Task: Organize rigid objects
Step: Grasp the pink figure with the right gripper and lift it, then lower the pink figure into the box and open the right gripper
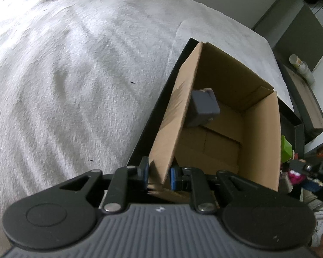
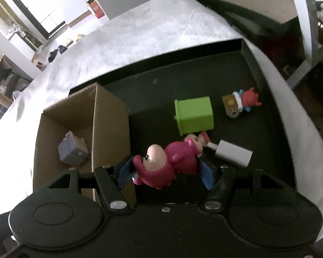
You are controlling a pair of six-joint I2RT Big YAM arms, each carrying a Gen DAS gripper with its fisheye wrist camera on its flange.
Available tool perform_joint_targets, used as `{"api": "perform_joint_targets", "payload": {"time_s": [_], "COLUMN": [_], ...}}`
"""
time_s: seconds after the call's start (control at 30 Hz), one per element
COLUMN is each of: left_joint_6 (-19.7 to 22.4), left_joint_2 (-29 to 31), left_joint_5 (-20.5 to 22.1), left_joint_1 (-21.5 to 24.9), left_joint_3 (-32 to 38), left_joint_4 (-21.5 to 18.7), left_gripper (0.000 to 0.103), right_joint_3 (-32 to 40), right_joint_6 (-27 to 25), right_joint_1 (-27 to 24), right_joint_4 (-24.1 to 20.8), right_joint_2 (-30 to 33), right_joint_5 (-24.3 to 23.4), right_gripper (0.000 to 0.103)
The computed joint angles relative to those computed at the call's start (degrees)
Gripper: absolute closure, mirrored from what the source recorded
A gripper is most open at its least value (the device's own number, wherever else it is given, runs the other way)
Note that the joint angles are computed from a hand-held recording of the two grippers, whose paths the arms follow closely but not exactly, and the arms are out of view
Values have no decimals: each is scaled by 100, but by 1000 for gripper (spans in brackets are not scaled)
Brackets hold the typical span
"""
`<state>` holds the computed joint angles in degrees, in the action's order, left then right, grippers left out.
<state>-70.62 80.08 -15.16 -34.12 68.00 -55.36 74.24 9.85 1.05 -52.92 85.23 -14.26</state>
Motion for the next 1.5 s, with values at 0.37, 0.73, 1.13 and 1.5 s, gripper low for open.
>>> {"api": "perform_joint_targets", "payload": {"time_s": [0.37, 0.73, 1.13, 1.5], "left_joint_6": [22, 90, 164, 432], "left_joint_2": [11, 14, 9, 35], "left_joint_5": [-16, -54, -22, 37], "left_joint_1": [-6, -24, -4, -21], "left_joint_3": [4, 3, -6, 18], "left_joint_4": [5, 9, 42, 100], "left_gripper": [86, 86, 86, 86], "right_joint_3": [281, 439, 642, 790], "right_joint_6": [134, -252, -659, -1057], "right_joint_1": [341, 753, 1098, 1399], "right_joint_4": [96, 279, 307, 363], "right_joint_2": [-98, -50, 206, 442], "right_joint_5": [-159, -213, -30, 474], "right_gripper": [40, 40, 40, 39]}}
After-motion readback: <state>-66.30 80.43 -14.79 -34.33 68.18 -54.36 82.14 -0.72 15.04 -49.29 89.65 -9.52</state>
